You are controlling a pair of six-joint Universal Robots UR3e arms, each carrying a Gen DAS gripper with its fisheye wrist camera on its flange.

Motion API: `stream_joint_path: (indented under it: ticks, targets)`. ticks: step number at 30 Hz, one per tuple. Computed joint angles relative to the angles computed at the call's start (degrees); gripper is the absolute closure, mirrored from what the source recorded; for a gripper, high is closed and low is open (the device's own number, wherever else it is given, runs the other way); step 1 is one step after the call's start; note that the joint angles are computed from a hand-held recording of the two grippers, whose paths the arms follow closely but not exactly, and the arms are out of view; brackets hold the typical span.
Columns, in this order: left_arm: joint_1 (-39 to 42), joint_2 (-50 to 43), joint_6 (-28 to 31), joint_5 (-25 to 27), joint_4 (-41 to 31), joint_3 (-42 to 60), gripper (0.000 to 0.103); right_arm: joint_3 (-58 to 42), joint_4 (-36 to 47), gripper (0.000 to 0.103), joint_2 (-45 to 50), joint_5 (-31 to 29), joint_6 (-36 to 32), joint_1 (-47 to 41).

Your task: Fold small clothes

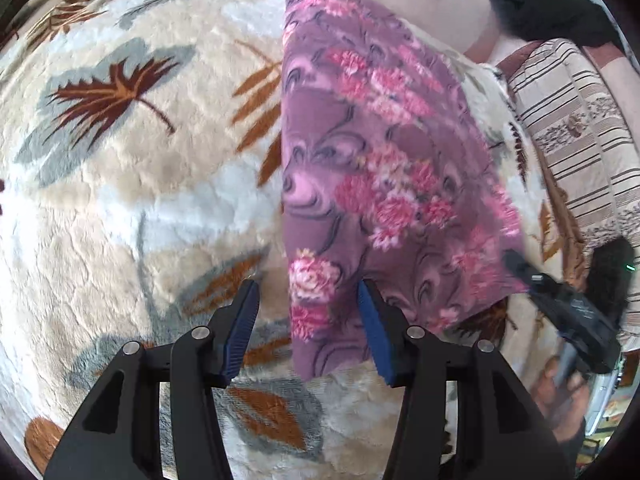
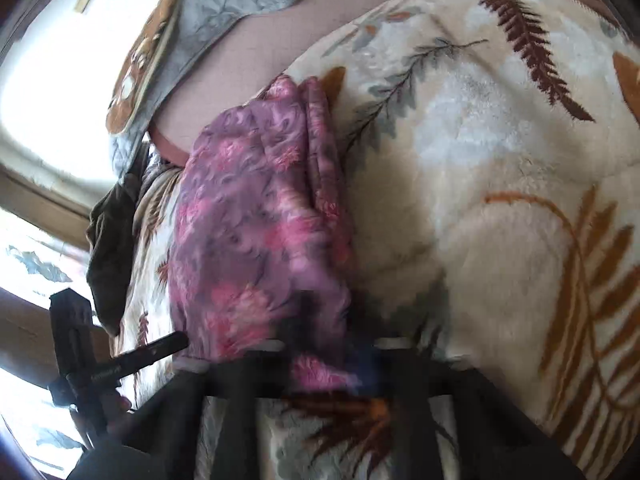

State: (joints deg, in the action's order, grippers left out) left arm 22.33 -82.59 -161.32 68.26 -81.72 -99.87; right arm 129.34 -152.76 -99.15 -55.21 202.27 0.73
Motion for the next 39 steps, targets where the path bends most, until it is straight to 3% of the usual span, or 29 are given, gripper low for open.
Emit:
stream_joint_path:
  ticks: [3, 4, 6, 8, 9, 11, 16, 19, 21, 23, 24, 26, 28, 29, 30, 32, 33, 35, 36, 37, 39]
  targets:
    - [0.96, 0.47, 1.01, -0.50, -1.88, 0.46, 0.052, -6.46, 8.71, 0.088, 2.71, -8.03, -2.87, 4.83]
    - [1.96, 0.57, 2.17, -1.61, -4.32, 1.95, 0.055, -8.33, 11.31, 0.079, 3.02, -9.09, -3.95, 5.34]
    - [5.84, 2.42, 6.32, -6.21, -7.82, 4.10, 0.055, -11.98, 13.44, 0.077, 2.32, -10.91, -3.69, 5.37]
    - [6.70, 1.72, 5.74, -8.73, -5.40, 7.23, 0.054, -14.93, 9.71, 0.073, 2.65, -11.80, -1.35, 5.04]
    - [5.64, -0.58, 4.07, -8.87, -3.38, 9.97, 0.054, -16.72, 6.12, 0.067, 4.28, -10.87, -0.32, 4.78]
    - [1.71, -7.79, -0.70, -6.74, 0.79, 17.36, 0.053, -23.56, 0.41, 0.062, 11.29, -10.39, 1.34, 6.32]
    - [-6.08, -28.13, -11.89, -1.73, 2.77, 39.73, 0.053, -45.64, -2.47, 0.065, 31.19, -17.32, 3.26, 13.66]
    - [-9.10, -35.86, -15.44, 2.12, 3.95, 47.30, 0.053, -54.20, -3.92, 0.068, 40.85, -18.61, 6.44, 14.48]
    - [-10.73, -40.27, -17.25, 6.07, 6.04, 49.50, 0.053, -60.52, -1.90, 0.077, 47.25, -17.64, 8.56, 13.90]
    - [-11.32, -44.93, -18.16, 8.74, 5.79, 51.59, 0.035, -66.88, 7.00, 0.082, 52.46, -18.67, 8.67, 13.63]
    - [-10.57, -44.99, -18.89, 7.56, 6.95, 49.93, 0.033, -67.40, 7.74, 0.090, 54.13, -18.56, 7.98, 13.28]
    - [-8.63, -43.24, -18.57, 4.10, 8.01, 47.48, 0.033, -65.35, 5.02, 0.092, 53.00, -16.89, 8.97, 11.93]
    - [-6.92, -40.57, -16.21, 1.86, 6.47, 45.87, 0.038, -63.28, 5.75, 0.092, 50.00, -16.25, 9.13, 10.51]
    - [-5.74, -38.15, -15.53, 0.17, 7.51, 42.84, 0.039, -60.14, 3.54, 0.083, 47.64, -16.76, 9.09, 9.89]
    - [-4.48, -35.54, -14.90, -1.84, 8.58, 39.46, 0.039, -56.11, -0.03, 0.083, 45.13, -16.98, 8.90, 9.23]
    - [-2.16, -29.11, -13.69, -5.92, 11.41, 30.30, 0.039, -50.05, -4.90, 0.083, 42.55, -9.35, 6.33, 7.18]
    - [-2.01, -27.24, -13.74, -5.94, 12.93, 27.06, 0.039, -50.11, -2.96, 0.085, 42.65, -7.69, 3.31, 7.11]
    - [-4.46, -26.03, -13.15, -1.26, 14.49, 23.18, 0.038, -54.81, 9.05, 0.089, 44.51, -14.40, -5.58, 10.80]
    - [-5.77, -26.29, -12.96, 0.56, 14.24, 22.87, 0.037, -54.65, 9.53, 0.090, 43.78, -15.57, -6.54, 11.21]
    - [-5.98, -24.99, -12.71, 0.98, 15.00, 20.90, 0.037, -52.09, 7.16, 0.090, 42.02, -14.93, -5.32, 10.60]
    - [-4.41, -20.62, -11.27, -0.45, 14.92, 17.60, 0.038, -44.86, 1.29, 0.076, 37.39, -10.51, 2.20, 6.88]
